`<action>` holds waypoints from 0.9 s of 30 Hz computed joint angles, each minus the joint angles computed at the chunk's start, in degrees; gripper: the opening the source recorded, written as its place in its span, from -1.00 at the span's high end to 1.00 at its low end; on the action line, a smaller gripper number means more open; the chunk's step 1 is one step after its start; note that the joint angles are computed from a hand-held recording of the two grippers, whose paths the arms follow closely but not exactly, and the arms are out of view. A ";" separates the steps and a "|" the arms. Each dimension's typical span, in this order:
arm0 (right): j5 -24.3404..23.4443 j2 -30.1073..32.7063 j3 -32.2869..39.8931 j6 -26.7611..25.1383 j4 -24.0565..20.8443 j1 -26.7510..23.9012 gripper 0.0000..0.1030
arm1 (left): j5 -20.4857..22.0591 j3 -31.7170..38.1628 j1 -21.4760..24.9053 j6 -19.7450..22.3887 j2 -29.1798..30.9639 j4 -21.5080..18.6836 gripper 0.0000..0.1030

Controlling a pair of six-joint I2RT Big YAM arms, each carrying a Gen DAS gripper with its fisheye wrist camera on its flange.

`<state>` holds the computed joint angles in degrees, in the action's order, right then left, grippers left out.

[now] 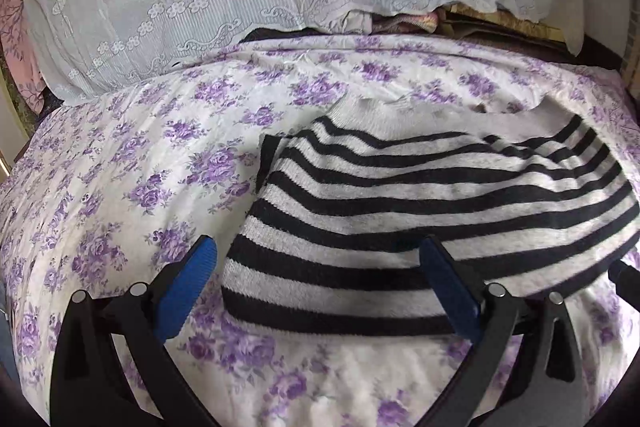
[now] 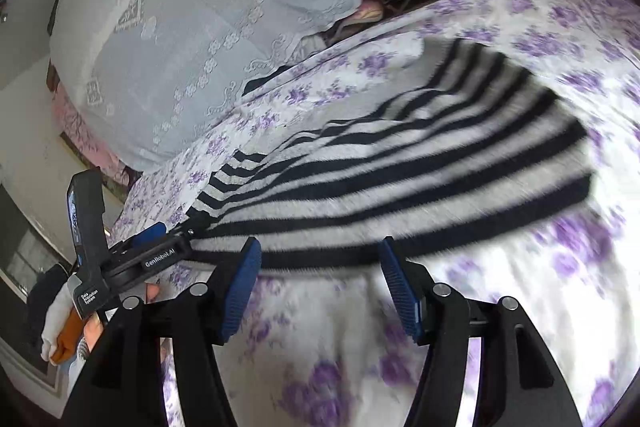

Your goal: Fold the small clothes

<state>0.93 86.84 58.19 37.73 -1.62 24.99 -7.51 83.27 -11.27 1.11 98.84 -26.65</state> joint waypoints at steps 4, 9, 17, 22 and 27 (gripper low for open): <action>0.63 -2.79 -4.07 2.89 1.38 -0.62 -0.36 | 0.39 -2.10 -0.87 0.58 -1.83 0.75 -0.92; -0.06 -3.77 -7.49 9.98 3.75 -3.04 -0.46 | -0.60 -2.89 -2.54 1.62 -2.34 0.93 -0.92; -1.94 -1.53 -8.88 17.11 11.77 -6.45 -0.46 | -0.85 3.54 -4.08 -0.40 2.12 -2.72 -0.92; -0.65 1.07 -5.44 17.85 10.72 -7.77 -0.46 | -2.72 5.27 -4.59 0.45 5.38 -3.29 -0.92; 1.86 4.45 -0.30 16.93 6.93 -8.31 -0.46 | -0.69 5.07 -3.97 -0.86 5.56 -3.32 -0.92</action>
